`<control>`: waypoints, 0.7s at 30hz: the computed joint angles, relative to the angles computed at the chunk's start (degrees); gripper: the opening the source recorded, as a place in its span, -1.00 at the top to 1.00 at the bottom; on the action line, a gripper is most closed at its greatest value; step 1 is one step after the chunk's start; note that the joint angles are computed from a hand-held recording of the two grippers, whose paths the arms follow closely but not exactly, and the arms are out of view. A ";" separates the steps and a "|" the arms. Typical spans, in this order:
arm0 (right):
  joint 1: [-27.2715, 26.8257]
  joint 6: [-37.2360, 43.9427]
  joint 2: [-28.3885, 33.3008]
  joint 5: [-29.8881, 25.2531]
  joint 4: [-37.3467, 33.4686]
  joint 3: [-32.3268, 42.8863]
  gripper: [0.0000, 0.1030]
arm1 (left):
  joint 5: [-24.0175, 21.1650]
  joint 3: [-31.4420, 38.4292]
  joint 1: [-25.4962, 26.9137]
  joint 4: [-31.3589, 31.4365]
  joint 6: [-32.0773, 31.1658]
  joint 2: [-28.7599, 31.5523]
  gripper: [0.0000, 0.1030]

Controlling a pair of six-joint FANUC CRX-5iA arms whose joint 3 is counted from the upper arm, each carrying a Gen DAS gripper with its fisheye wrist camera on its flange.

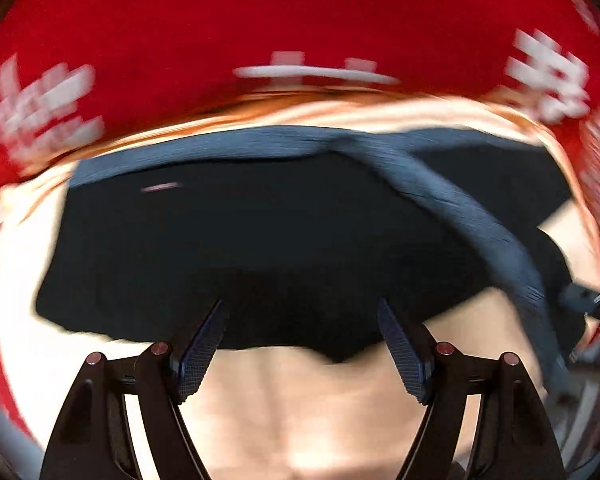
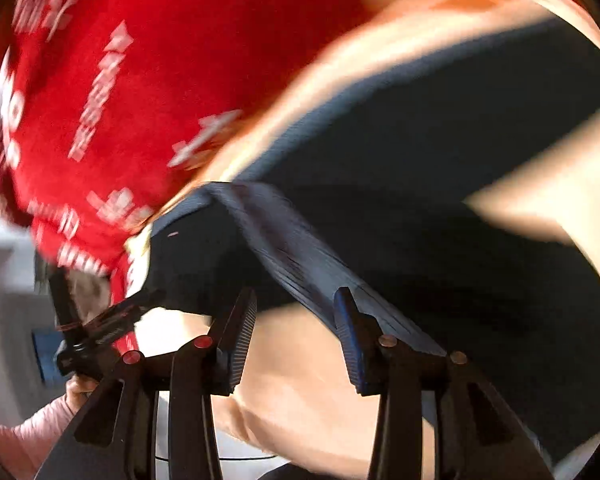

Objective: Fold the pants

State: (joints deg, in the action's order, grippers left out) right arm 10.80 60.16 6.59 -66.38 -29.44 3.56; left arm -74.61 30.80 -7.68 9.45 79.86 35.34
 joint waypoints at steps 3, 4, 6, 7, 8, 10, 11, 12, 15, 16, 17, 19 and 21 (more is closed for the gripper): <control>0.28 -12.08 -11.06 1.19 5.79 -11.53 0.15 | -0.87 0.68 -2.52 5.50 -3.62 1.79 -0.52; 0.84 -15.13 -13.64 2.21 7.49 -14.08 0.15 | -1.42 1.12 -3.57 6.80 -3.50 2.24 -0.52; 1.69 -22.73 -20.93 3.80 10.90 -21.00 0.14 | -1.48 1.10 -4.29 12.01 -5.38 3.89 -0.52; 2.43 -26.29 -24.37 4.60 12.58 -24.30 0.13 | -1.35 0.93 -4.93 13.28 -5.40 3.95 -0.52; 2.19 -27.82 -26.52 4.31 13.54 -26.21 0.13 | -1.06 0.80 -5.64 14.52 -5.56 4.41 -0.52; 2.63 -32.78 -31.00 4.09 15.72 -30.62 0.13 | -1.24 1.48 -7.15 15.32 -4.81 5.80 -0.52; 3.03 -35.10 -32.81 4.26 16.44 -32.36 0.13 | -1.40 1.98 -7.96 15.70 -4.25 6.49 -0.52; 3.58 -37.16 -34.34 4.98 17.02 -34.16 0.13 | -1.81 3.35 -8.17 15.86 -4.00 7.73 -0.52; 2.73 -36.81 -36.04 5.57 15.70 -36.72 0.13 | -2.34 3.79 -9.31 16.19 -2.77 8.92 -0.52; 3.14 -37.13 -35.96 6.02 15.60 -37.23 0.13 | -2.64 4.11 -9.85 15.75 -2.27 9.25 -0.52; 2.49 -36.24 -35.45 5.38 14.96 -37.05 0.13 | -2.48 3.76 -10.27 15.45 -2.12 9.16 -0.52; 1.44 -34.85 -36.41 4.62 13.88 -37.77 0.13 | -3.58 4.66 -11.20 14.99 -1.25 9.93 -0.52; -1.88 -29.31 -36.49 4.31 9.23 -37.45 0.13 | -4.21 5.10 -11.83 14.81 -0.78 10.44 -0.52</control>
State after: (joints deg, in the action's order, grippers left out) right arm 8.92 30.85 -29.91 -62.08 -20.21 -33.89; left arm -78.83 35.90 -19.51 24.26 79.08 45.78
